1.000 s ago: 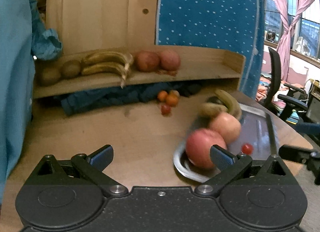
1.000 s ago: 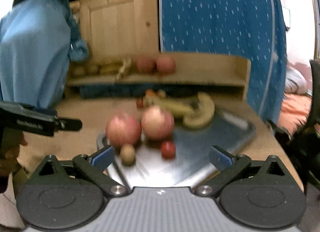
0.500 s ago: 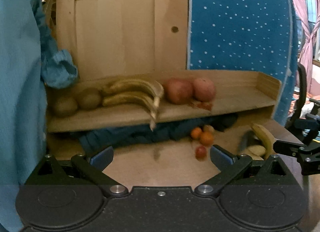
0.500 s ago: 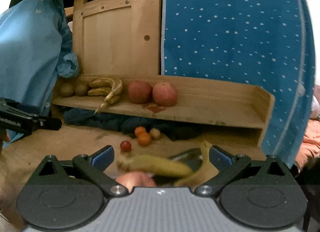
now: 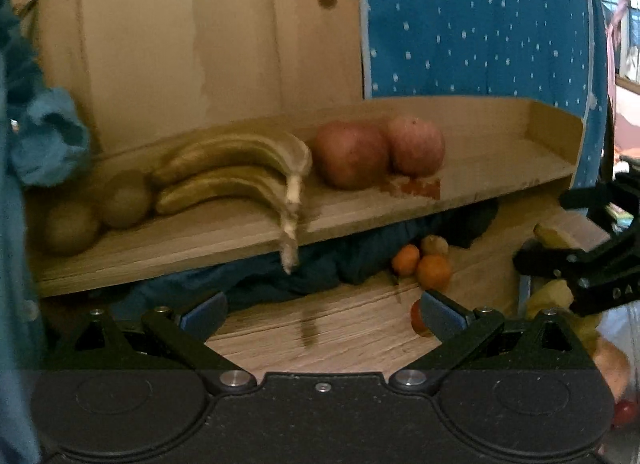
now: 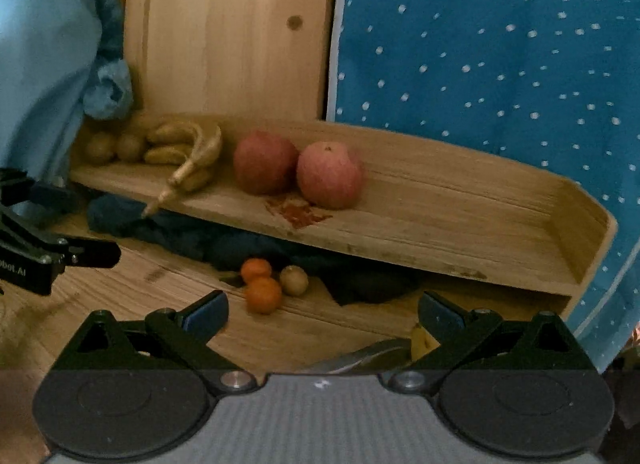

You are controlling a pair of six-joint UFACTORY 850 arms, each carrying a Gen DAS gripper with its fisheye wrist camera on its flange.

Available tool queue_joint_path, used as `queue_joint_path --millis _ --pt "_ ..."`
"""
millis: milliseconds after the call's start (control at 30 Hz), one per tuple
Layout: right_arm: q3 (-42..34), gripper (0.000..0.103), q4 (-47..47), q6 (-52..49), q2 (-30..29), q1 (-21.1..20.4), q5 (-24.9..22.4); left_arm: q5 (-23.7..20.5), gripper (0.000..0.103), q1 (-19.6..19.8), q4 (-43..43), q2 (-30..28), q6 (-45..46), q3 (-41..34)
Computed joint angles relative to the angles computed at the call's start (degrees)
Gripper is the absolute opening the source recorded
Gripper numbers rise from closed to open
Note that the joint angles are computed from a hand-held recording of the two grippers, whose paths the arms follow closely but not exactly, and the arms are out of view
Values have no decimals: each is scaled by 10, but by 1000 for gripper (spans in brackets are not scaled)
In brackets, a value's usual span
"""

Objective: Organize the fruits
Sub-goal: 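Move both open tools past the tray toward the fruits under the shelf, then close the right tool on an orange tangerine while the left tool closes on a red tomato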

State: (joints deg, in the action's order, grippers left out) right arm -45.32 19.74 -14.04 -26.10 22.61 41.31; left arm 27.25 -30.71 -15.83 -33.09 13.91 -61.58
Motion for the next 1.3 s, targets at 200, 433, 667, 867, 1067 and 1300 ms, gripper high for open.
queue_joint_path --millis 200,433,667,867,1067,1300 --pt "-50 103 -46 12 -28 -17 -67 -39 102 7 76 -36 -43 -39" --pt "-95 84 -115 46 -49 -29 -136 -69 102 14 192 -57 -117 -65" --pt "-137 73 -242 160 -71 -40 -198 -87 99 14 310 -77 -208 -91" --pt "-180 58 -395 328 -99 -56 -248 -103 89 14 387 -96 -284 -117" --pt "-191 54 -464 397 -108 -59 -250 -107 80 14 449 -108 -335 -130" --pt "-202 54 -473 406 -116 -55 -250 -103 63 13 490 -116 -376 -141"
